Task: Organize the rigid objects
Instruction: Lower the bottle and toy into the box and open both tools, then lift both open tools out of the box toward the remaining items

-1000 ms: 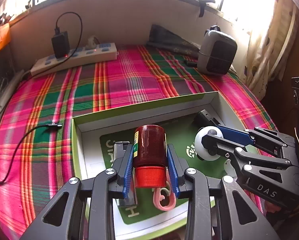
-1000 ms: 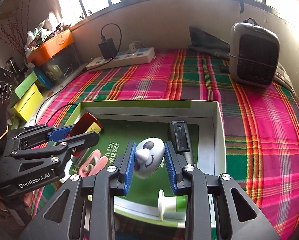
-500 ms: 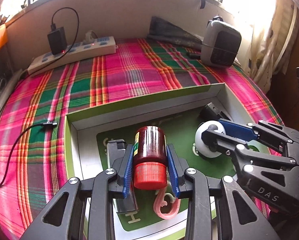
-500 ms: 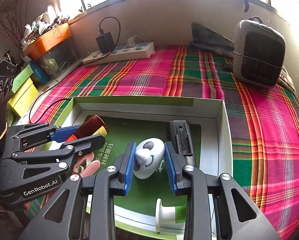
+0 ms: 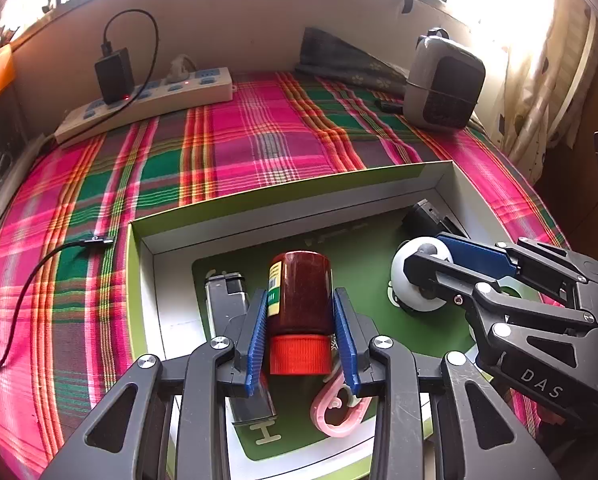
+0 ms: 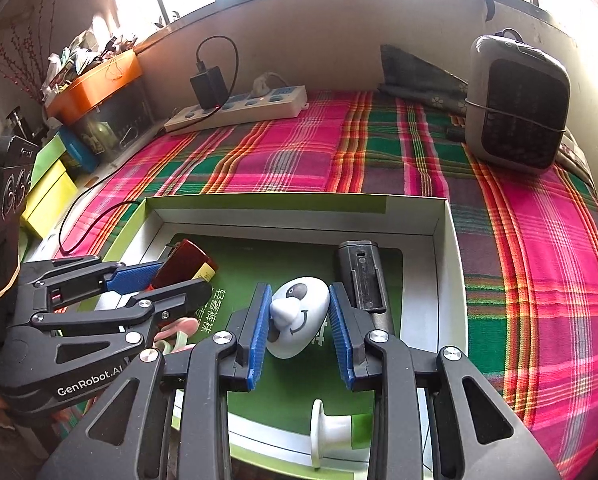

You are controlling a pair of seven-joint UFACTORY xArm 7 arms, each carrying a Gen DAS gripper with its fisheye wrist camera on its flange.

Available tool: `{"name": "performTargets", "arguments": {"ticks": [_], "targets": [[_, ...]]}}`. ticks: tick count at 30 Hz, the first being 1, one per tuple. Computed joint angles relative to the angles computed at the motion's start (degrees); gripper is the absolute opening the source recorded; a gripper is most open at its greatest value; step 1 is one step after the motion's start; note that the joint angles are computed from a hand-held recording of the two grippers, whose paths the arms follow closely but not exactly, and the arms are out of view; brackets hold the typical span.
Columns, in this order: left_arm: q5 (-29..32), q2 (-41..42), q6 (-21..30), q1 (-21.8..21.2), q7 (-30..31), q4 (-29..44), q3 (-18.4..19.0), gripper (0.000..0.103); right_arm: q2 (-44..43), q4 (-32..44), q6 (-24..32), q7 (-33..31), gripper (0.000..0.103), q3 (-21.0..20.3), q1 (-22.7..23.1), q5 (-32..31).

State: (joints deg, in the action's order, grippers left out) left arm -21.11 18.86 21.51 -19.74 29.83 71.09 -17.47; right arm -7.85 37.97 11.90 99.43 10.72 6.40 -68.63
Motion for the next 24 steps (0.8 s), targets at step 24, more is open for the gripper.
{"name": "performTargets", "arguments": {"ticks": [24], "targets": [[-7.2, -6.0, -2.3, 1.7, 5.0, -6.3, -1.2, 0.040, -3.7, -2.0, 0.3, 5.2, 0.041, 1.5, -0.3, -2.5]]}}
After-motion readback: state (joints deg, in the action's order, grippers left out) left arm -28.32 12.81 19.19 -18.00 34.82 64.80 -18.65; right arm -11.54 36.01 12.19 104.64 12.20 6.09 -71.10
